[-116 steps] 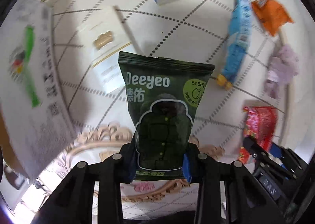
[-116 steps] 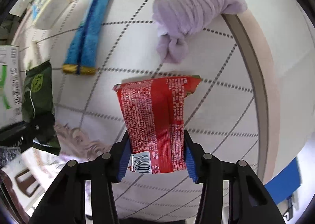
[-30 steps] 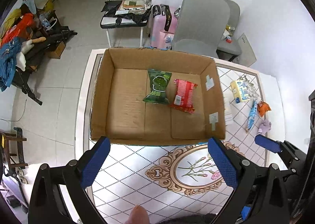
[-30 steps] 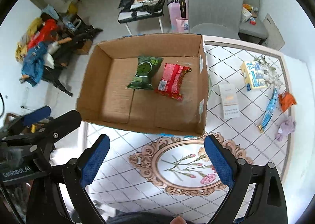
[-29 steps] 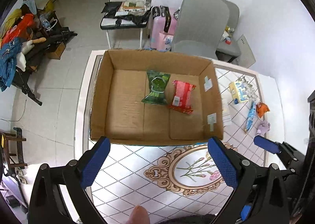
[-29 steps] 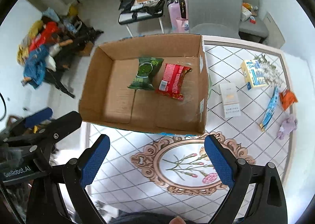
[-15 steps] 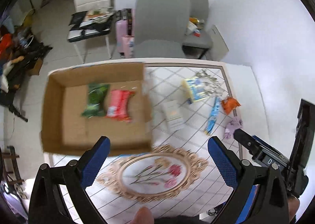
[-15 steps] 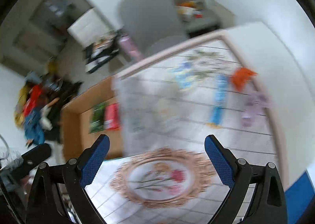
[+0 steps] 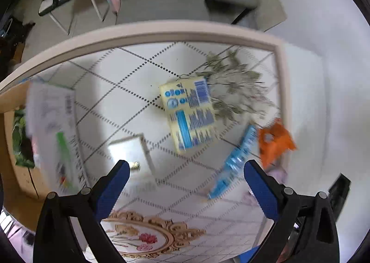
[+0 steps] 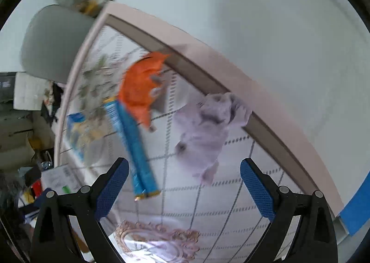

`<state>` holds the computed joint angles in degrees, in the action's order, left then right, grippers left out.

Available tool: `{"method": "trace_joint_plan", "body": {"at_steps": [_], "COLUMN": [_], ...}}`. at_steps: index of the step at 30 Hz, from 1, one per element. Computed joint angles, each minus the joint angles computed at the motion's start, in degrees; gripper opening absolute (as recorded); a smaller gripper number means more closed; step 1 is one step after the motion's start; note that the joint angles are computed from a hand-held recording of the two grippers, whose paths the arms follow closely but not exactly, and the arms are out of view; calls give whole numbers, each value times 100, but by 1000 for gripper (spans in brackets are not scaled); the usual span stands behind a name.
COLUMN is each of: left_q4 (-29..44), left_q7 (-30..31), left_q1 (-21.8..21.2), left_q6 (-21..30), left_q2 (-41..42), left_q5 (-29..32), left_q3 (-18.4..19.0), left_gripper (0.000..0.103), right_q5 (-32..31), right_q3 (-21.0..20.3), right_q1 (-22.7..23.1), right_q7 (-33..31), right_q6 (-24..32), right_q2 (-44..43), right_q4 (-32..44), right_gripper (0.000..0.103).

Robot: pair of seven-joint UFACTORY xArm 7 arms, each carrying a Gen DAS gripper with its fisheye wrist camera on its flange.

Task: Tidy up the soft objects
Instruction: 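Grasp the yellow milk carton with the left gripper while the right grasps the lilac cloth, then carry the carton and cloth into the box and release both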

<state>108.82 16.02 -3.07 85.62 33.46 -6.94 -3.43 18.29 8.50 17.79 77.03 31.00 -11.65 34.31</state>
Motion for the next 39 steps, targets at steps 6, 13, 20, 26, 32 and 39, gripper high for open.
{"method": "trace_joint_plan", "body": {"at_steps": [6, 13, 20, 26, 32, 39], "left_q4": [1105, 1364, -438, -2154, -3117, -2131], "left_q7": [-377, -609, -443, 207, 1301, 2157], "left_q1": [-489, -812, -761, -381, 290, 938], "left_q6": [362, 360, -769, -1362, -1066, -47], "left_q2": [1159, 1654, 517, -1028, -2422, -2442], "left_q5": [496, 922, 1203, 934, 60, -336], "left_q3": [52, 173, 157, 37, 226, 579], "left_gripper": [101, 83, 61, 61, 61, 61], "right_q5": [713, 1006, 187, -128, -280, -1215], "right_q3": [-174, -109, -116, 88, 310, 730], "right_q1": [12, -45, -247, -59, 281, 732], "right_q7": [-733, -984, -767, -344, -271, -57], "right_q6": [-199, -308, 263, 356, 506, 917], "right_q2": [576, 803, 773, 151, -167, 898], "right_q4": [37, 69, 232, 89, 585, 2792], "right_gripper": [99, 95, 41, 39, 39, 39]}}
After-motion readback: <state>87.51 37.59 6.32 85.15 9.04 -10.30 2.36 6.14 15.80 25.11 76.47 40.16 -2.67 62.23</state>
